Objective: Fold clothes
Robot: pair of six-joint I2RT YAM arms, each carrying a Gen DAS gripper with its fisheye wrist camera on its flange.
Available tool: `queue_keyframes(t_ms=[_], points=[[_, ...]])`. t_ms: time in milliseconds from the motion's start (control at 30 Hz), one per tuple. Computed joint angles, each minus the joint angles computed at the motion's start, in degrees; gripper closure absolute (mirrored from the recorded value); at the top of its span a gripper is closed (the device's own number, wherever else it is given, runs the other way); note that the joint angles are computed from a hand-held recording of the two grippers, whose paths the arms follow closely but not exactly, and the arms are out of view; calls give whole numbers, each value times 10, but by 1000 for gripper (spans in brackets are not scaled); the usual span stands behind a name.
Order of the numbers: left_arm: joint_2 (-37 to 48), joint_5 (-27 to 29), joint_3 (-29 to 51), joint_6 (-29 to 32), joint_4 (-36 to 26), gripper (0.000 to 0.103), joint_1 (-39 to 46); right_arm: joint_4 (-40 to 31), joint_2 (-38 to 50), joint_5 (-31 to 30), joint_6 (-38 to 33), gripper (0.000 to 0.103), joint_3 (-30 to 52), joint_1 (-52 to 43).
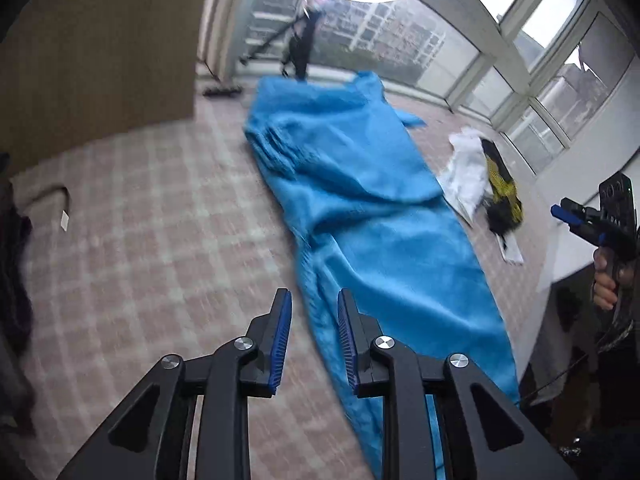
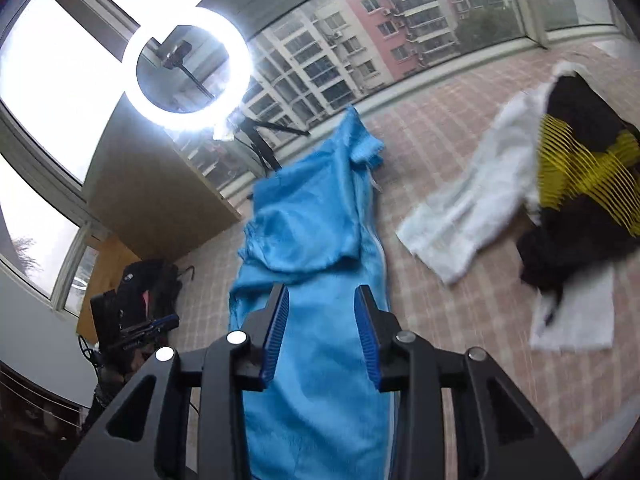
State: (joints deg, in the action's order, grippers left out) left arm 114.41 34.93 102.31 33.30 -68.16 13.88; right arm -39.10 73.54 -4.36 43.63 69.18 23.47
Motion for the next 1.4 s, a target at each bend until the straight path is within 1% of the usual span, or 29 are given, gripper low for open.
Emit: queue_keyframes(t_ms=[100, 167, 267, 333, 433, 500, 533, 567, 600, 633, 700, 767, 800, 867, 933, 1000, 1067, 1167, 1267, 1333, 1367, 1400], points=[[-50, 2, -94, 46, -3, 82, -1, -24, -74, 56, 74, 69, -76, 73], [-83, 3, -138, 74, -14, 82, 15, -43, -121, 87, 123, 69, -117, 119], [-126, 12, -164, 98, -51, 82, 69, -83, -189, 127, 199, 69, -164, 186], [-157, 20, -165, 118, -84, 82, 122, -136, -240, 166, 249, 69, -176, 240], [-208, 27, -173, 164, -130, 82, 194, -203, -307, 228, 317, 69, -180, 332], [-243, 26, -198, 193, -155, 75, 231, -247, -337, 269, 363, 69, -177, 403], [-261, 26, -219, 206, -166, 67, 246, -261, -346, 288, 386, 68, -181, 439], [-278, 27, -249, 217, -177, 65, 255, -272, -353, 308, 412, 62, -186, 477], [-297, 24, -286, 224, -181, 65, 257, -280, -358, 328, 443, 56, -196, 514], [-323, 11, -331, 223, -173, 65, 251, -277, -365, 342, 473, 55, -212, 549], [-384, -19, -414, 220, -150, 65, 240, -262, -362, 349, 528, 55, -249, 605], [-429, -22, -475, 217, -144, 65, 236, -243, -346, 351, 554, 55, -273, 645], [-438, -16, -496, 208, -147, 63, 234, -215, -345, 344, 554, 55, -294, 655], [-450, -3, -537, 162, -144, 63, 209, -148, -352, 317, 542, 55, -343, 644], [-492, -17, -579, 79, -99, 61, 147, -83, -352, 294, 525, 55, -386, 630], [-527, -31, -604, 0, -62, 56, 88, -11, -331, 255, 489, 54, -417, 600], [-544, -35, -619, -46, -43, 55, 51, 47, -301, 219, 461, 54, -437, 576], [-561, -66, -637, -99, -6, 55, 21, 114, -259, 184, 442, 54, -456, 563], [-558, -92, -655, -125, 22, 55, 8, 159, -232, 164, 433, 54, -470, 558], [-560, -96, -668, -133, 34, 54, 5, 192, -226, 145, 421, 54, -482, 547], [-564, -92, -672, -134, 36, 49, 7, 212, -224, 132, 413, 54, -489, 539], [-569, -88, -675, -133, 38, 47, 9, 232, -221, 118, 405, 54, -496, 531]])
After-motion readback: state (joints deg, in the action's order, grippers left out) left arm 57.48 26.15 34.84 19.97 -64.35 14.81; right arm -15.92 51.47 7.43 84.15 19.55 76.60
